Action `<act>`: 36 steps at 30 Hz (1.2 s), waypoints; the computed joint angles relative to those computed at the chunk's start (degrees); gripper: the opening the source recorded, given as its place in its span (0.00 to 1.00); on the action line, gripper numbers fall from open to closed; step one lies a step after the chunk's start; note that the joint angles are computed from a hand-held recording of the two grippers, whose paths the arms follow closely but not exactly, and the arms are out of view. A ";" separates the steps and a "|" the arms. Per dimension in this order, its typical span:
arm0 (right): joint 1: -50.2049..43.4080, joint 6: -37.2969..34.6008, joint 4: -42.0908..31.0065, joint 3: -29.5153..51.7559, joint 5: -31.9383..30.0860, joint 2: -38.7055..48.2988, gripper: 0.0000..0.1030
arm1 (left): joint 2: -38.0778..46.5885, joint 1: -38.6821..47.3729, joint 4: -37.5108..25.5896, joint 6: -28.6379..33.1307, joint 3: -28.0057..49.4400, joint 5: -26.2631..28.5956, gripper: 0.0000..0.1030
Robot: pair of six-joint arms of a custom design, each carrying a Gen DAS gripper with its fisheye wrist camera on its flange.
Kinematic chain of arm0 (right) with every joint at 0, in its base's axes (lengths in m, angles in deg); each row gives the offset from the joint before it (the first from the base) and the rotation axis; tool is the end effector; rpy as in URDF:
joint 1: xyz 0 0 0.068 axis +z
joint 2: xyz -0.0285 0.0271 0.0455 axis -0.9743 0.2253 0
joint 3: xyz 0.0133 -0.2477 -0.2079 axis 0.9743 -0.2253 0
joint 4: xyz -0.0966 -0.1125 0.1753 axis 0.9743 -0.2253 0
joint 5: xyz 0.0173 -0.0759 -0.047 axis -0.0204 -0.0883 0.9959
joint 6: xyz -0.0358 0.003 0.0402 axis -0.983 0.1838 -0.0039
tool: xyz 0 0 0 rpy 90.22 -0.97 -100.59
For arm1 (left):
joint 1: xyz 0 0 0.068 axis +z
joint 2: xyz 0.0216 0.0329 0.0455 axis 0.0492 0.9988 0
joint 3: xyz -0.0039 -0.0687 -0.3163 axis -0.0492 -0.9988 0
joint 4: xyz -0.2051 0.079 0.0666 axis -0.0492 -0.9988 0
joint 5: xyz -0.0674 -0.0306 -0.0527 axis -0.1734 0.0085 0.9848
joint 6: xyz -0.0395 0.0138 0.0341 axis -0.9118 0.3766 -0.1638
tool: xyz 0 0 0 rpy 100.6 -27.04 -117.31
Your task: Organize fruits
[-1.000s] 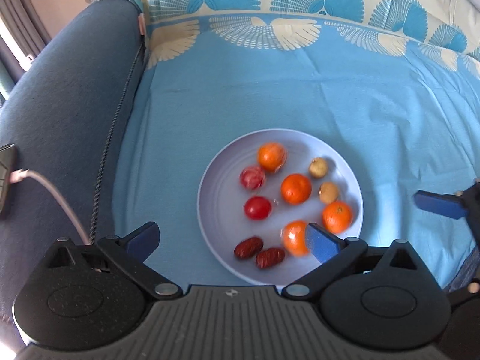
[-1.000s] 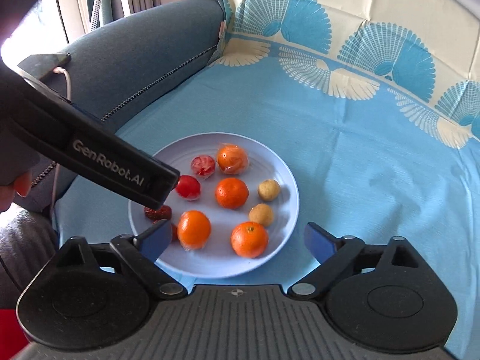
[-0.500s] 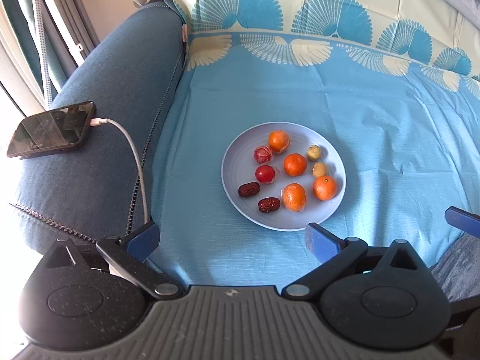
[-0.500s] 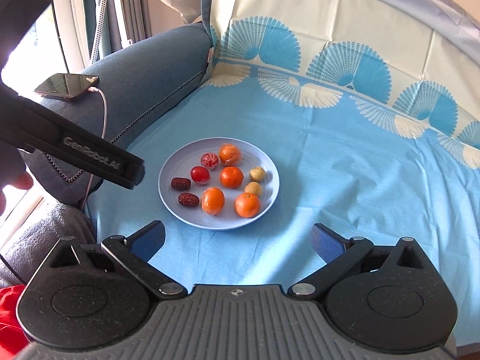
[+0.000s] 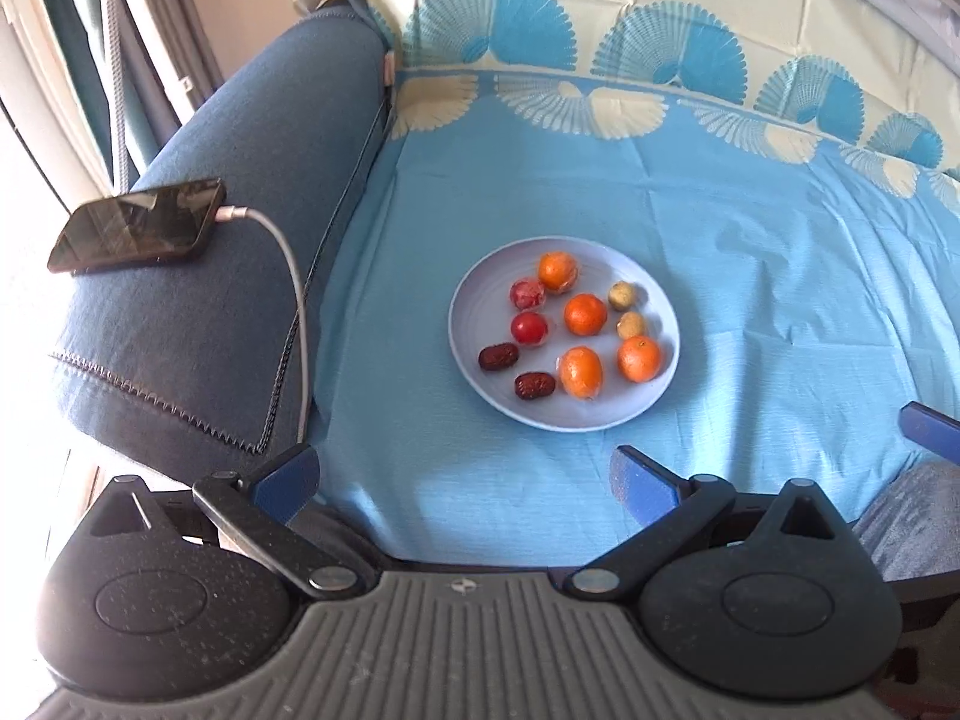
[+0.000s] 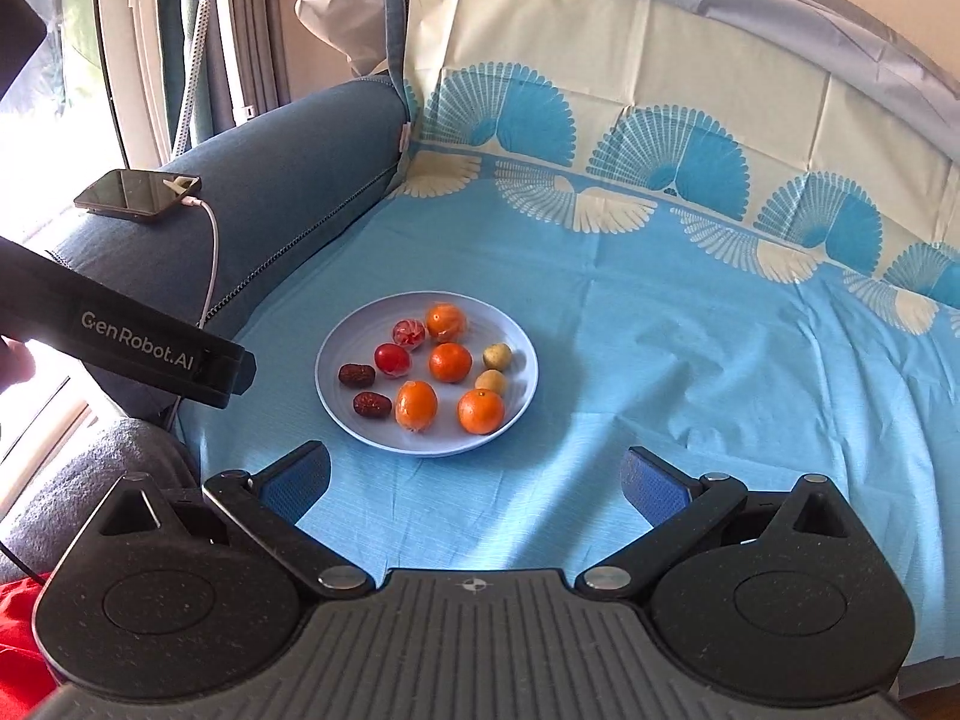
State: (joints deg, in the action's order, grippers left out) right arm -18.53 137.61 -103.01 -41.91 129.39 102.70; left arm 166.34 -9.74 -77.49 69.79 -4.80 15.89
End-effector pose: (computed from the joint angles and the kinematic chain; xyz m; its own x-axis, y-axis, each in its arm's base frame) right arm 0.0855 0.0938 0.2357 -0.6560 0.0804 -0.7504 0.0943 0.9953 0.0242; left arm 0.2144 -0.0455 0.2938 -0.7850 0.3626 -0.5023 0.3362 0.9304 0.1461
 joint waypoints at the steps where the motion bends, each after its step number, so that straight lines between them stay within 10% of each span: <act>1: 0.28 0.35 -0.37 0.12 0.30 -0.09 0.99 | 0.37 -0.50 0.00 -0.90 -0.04 -1.83 1.00; 36: 0.43 -0.17 -1.25 1.17 1.43 0.27 0.99 | -0.42 -2.07 -0.29 0.72 -0.74 -4.15 1.00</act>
